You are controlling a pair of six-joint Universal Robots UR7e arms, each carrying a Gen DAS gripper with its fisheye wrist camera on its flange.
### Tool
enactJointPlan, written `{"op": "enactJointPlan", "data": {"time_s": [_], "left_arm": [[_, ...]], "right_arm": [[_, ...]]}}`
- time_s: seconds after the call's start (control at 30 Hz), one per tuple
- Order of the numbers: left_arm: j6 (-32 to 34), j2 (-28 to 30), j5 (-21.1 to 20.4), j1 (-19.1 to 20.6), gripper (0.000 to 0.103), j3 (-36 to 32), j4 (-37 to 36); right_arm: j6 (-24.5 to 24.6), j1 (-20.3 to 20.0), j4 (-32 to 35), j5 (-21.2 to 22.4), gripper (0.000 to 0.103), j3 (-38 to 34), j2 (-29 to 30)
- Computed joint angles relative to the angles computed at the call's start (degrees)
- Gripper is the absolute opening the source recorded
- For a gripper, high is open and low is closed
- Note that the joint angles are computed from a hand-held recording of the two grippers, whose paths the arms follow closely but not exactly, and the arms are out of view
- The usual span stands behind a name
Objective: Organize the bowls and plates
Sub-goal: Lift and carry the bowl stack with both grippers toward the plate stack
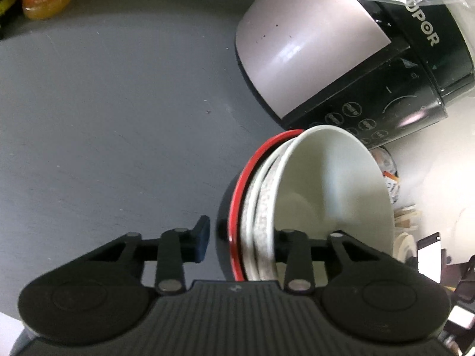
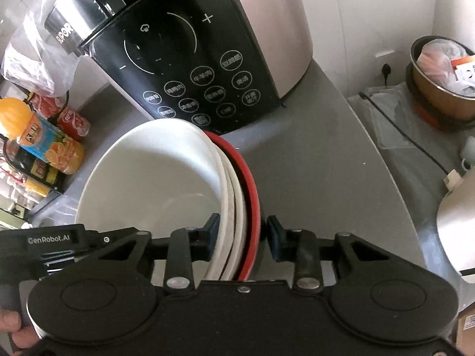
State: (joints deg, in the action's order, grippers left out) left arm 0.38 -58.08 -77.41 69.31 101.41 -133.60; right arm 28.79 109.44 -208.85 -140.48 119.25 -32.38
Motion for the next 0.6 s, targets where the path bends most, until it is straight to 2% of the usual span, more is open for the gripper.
{"op": "enactJointPlan", "data": {"time_s": [0.13,0.27,0.6], "left_arm": [[1.35,-0.35,0.18,-0.08,0.031,0.44,0.01],[1.63,-0.69,0.67,0.38,0.031,0.06,0.45],[2.11,-2.57,2.99,1.60,0.031,-1.50,-1.77]], "right_arm": [[-0.67,0.08,-1.68,-0.07,0.027,0.01,0.52],[-0.90,0.54,-0.29,0.71,0.026,-0.64,0.68],[-3.48,2.72,2.75,2.24,0.026,-7.81,4.04]]}}
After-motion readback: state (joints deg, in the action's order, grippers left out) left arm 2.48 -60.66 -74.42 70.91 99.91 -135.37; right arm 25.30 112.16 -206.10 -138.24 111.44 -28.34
